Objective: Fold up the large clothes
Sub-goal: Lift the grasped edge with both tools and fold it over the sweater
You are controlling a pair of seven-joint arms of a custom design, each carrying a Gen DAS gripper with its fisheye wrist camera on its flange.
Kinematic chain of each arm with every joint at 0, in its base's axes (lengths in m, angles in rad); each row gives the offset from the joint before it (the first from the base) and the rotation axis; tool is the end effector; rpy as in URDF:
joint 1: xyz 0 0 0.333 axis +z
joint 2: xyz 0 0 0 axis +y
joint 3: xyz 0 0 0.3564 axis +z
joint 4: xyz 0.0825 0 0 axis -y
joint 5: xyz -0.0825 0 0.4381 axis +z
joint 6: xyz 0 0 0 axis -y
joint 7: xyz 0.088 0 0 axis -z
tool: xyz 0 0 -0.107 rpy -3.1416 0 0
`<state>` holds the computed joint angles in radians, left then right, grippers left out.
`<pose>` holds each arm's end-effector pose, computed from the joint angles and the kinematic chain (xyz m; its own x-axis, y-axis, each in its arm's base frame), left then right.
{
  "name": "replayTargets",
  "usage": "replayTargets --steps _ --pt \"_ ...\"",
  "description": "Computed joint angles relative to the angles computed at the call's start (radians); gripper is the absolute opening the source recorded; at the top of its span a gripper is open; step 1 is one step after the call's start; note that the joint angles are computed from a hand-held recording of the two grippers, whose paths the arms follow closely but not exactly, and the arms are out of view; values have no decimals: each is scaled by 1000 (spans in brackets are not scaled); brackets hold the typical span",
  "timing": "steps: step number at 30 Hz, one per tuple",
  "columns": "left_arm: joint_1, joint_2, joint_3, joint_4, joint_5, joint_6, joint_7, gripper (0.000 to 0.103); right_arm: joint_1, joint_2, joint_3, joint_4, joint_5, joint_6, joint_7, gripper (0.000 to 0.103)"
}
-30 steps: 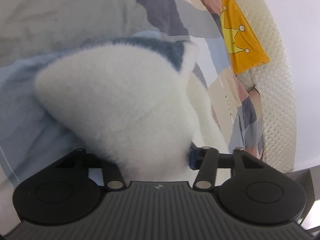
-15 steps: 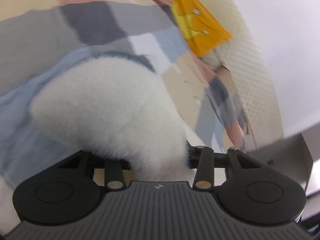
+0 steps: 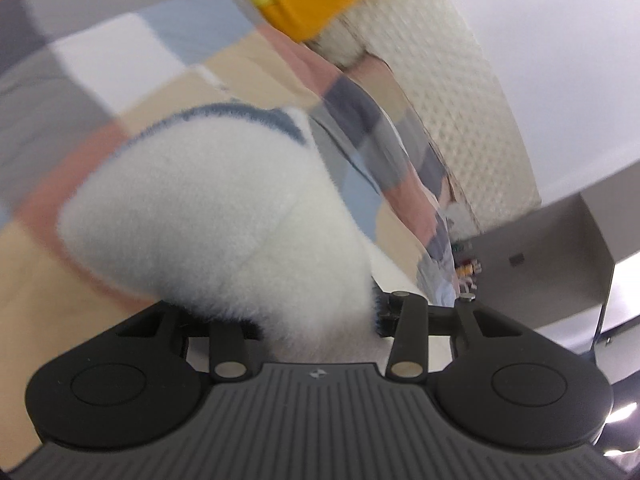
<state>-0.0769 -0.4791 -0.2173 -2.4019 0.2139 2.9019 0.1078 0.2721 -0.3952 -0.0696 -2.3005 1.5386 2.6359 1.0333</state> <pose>0.4600 -0.1704 0.6184 0.4237 -0.5179 0.7432 -0.3746 -0.8472 -0.3768 0.5046 0.0739 0.5826 0.0505 -0.4509 -0.8911 -0.7106 0.6107 -0.3493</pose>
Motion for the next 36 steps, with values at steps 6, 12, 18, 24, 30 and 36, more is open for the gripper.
replayTargets --steps 6,12,18,24,30,36 --pt "19 375 -53 372 93 -27 -29 48 -65 200 -36 210 -52 -25 4 30" --pt "-55 715 8 757 103 -68 81 48 -154 424 -9 447 -92 -46 10 30" --pt "-37 983 -55 1024 -73 -52 363 48 -246 552 38 533 62 -28 -88 30" --pt "-16 1083 -102 1036 -167 22 574 48 -292 620 76 543 38 -3 -116 30" --pt "128 1132 -281 916 -285 128 808 48 -319 617 85 467 3 -49 -125 30" --pt "199 1099 -356 775 -279 197 912 51 -327 561 77 343 104 -86 -247 31"
